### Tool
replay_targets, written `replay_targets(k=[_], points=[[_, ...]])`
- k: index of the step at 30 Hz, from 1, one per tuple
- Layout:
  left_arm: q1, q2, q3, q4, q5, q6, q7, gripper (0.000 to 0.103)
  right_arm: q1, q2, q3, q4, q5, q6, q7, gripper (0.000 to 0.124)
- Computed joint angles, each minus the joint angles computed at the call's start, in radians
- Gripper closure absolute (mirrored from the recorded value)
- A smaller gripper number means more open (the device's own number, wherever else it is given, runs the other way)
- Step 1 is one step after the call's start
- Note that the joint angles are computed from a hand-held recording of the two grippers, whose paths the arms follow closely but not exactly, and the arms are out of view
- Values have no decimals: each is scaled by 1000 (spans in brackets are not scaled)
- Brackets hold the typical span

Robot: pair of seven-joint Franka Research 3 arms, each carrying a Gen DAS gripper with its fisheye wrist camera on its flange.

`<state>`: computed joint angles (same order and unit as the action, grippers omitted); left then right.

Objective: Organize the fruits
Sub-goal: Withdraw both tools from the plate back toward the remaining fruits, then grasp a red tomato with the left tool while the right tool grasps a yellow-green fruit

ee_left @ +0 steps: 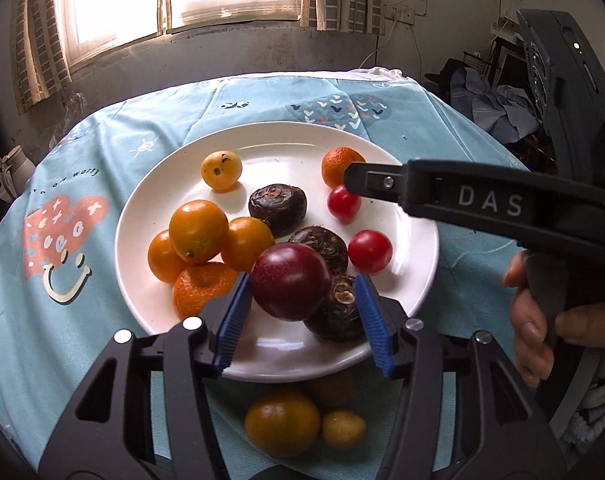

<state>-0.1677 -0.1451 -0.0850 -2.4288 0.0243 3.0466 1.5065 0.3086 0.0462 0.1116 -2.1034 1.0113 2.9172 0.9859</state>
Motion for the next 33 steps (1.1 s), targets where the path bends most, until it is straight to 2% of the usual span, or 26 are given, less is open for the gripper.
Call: replay_targets(k=[3,5,7,8,11,12,14,15,16,18,20,22,25,29,33], points=[[116,-34,-88,-28,191,28,-159,34,5,-53,1,-21,72,3,-67,66],[184,-72,-133,-55,297,58,-256,21,22,-105,-5,-46,136,7,-120,63],[263,-115,-185,-82,388,91,-350,13,49,-162,-15,-81,198,15,-180,62],[282,-135,-194,-96,411,100,-381,13,64,-192,-19,-106,216,23,-199,62],[216,-188,-116,-150,389,98,-394,13,128,-274,-39,-190,357,86,-338,61],[214,-205,-111,-169,386,98,-403,12,147,-295,-44,-216,408,108,-388,60],[272,-249,-156,-210,408,89,-447,6,184,-329,-51,-268,508,158,-481,60],[306,-274,-183,-232,422,84,-472,6,168,-342,-21,-302,466,179,-438,60],[319,-296,-191,-250,430,68,-488,6,154,-354,-2,-341,366,183,-347,61],[287,-344,-152,-296,426,39,-491,6,138,-376,20,-399,243,173,-239,61],[172,-393,-34,-357,385,39,-435,6,134,-386,23,-426,172,160,-174,61],[87,-452,43,-420,351,48,-375,6,169,-382,-5,-427,175,180,-179,61],[6,-507,90,-470,324,48,-285,6,184,-379,-27,-436,134,194,-127,61],[-38,-501,85,-469,295,26,-201,6,216,-377,-67,-444,84,207,-76,61],[-155,-492,195,-461,208,-10,-102,7,258,-377,-112,-450,39,209,-43,61]])
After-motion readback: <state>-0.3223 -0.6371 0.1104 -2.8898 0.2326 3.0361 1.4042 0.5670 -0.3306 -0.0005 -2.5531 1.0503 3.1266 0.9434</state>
